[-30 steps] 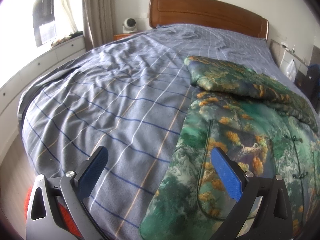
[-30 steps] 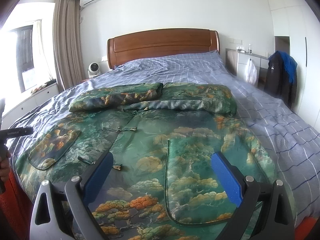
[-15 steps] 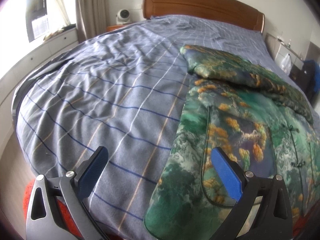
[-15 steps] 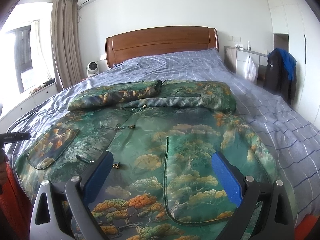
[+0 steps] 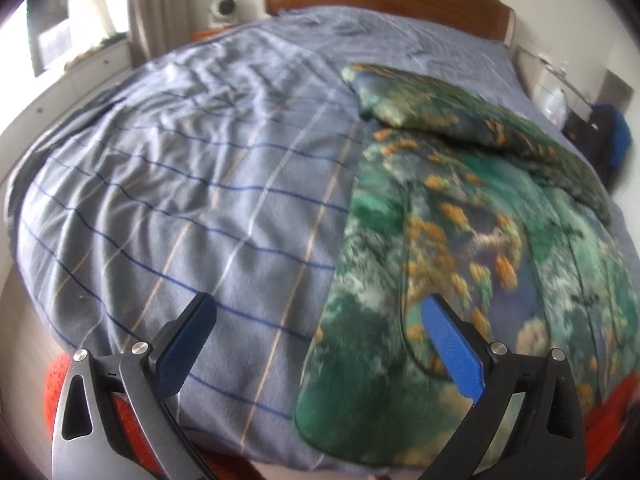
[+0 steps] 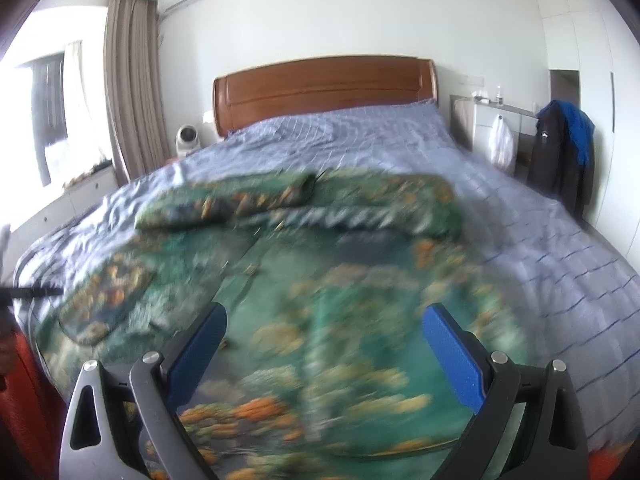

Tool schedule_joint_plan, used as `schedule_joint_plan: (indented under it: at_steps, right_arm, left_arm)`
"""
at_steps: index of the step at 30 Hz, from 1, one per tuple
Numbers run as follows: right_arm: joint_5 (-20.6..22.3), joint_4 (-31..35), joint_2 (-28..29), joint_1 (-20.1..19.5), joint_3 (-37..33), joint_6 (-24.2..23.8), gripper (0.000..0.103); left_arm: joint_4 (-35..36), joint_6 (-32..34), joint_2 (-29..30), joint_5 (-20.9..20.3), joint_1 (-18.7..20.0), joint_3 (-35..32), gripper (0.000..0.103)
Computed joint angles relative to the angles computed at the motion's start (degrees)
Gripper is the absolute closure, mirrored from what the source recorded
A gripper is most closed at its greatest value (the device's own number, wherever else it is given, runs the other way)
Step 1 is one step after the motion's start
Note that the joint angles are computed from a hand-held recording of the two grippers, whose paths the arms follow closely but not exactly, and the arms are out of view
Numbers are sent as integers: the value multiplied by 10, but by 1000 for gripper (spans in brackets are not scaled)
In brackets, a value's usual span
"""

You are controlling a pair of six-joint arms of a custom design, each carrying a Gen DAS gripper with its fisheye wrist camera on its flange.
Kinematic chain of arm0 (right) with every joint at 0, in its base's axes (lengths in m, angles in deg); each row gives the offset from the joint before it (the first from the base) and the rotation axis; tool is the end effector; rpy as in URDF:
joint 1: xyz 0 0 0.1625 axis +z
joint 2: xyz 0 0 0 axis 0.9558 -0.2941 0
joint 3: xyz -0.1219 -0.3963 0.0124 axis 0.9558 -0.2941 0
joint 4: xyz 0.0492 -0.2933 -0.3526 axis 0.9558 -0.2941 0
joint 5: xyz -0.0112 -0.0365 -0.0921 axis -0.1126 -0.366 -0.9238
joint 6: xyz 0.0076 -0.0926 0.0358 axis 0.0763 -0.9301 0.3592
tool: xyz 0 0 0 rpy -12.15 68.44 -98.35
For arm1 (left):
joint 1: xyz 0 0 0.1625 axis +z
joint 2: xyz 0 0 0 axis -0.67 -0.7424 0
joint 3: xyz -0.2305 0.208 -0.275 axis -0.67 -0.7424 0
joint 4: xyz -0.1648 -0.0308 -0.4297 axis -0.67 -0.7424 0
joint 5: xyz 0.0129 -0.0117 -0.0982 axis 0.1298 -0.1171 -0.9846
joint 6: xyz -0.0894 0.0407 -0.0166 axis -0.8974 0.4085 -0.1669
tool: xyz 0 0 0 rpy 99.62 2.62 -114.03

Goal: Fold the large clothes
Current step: 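Grasp the jacket hem with the right gripper while the left gripper grasps the hem too, then lift the hem with both grippers and fold it toward the collar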

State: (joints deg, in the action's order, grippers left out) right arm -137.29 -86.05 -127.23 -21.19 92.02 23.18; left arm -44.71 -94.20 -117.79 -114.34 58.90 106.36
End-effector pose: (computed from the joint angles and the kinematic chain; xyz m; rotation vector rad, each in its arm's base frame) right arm -0.0470 -0.3361 0.3763 0.7578 -2.2914 1.1382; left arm -0.2358 -0.2884 0.0475 -0.1198 2.2097 -0.9219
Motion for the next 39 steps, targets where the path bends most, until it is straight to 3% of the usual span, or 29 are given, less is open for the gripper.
schedule_joint_plan:
  at_steps: [3,6,8,11,13,14,15,16,17,18,23,28,31,34,36,39]
  right_arm:
    - [-29,39,15,-8,-62,17,5]
    - [-119,72,50,-8,-127,33,5]
    - [-191,149,72,-7,-170,32,5]
    - [-240,276,91,-18,-211,54,5]
    - [-271,315,105,-18,-222,67,6]
    - [-277,326,109,-18,-225,71,10]
    - [-276,346,113,-18,-231,75,29]
    - [-276,366,118,-16,-239,76,47]
    - [-282,387,124,-10,-247,80,79]
    - [-294,390,127,0,-250,85,83]
    - [-319,482,143,43,-300,113,89]
    - [-222,578,176,70,-387,175,90]
    - [-166,550,216,105,-426,216,90]
    - [-143,458,286,154,-466,266,91]
    - [-147,378,361,184,-509,311,91]
    - [-181,277,470,208,-577,363,91]
  left_arm:
    - [-102,80,-21,-30,8,30,1]
    - [-192,139,-17,-61,29,46,1]
    - [-235,166,-7,-86,47,49,1]
    - [-267,192,11,-116,60,46,1]
    - [-259,208,17,-130,58,39,2]
    - [-249,210,19,-135,57,34,10]
    - [-231,209,23,-144,56,25,29]
    - [-226,213,24,-152,56,20,41]
    - [-220,215,28,-158,58,13,68]
    - [-208,219,26,-162,56,5,86]
    - [-212,222,-11,-167,56,-6,94]
    - [-315,292,-60,-125,87,-20,95]
    - [-364,388,-31,-81,128,-80,95]
    - [-402,491,20,-28,177,-159,95]
    - [-447,542,71,-4,220,-222,89]
    - [-471,611,149,-21,289,-326,77]
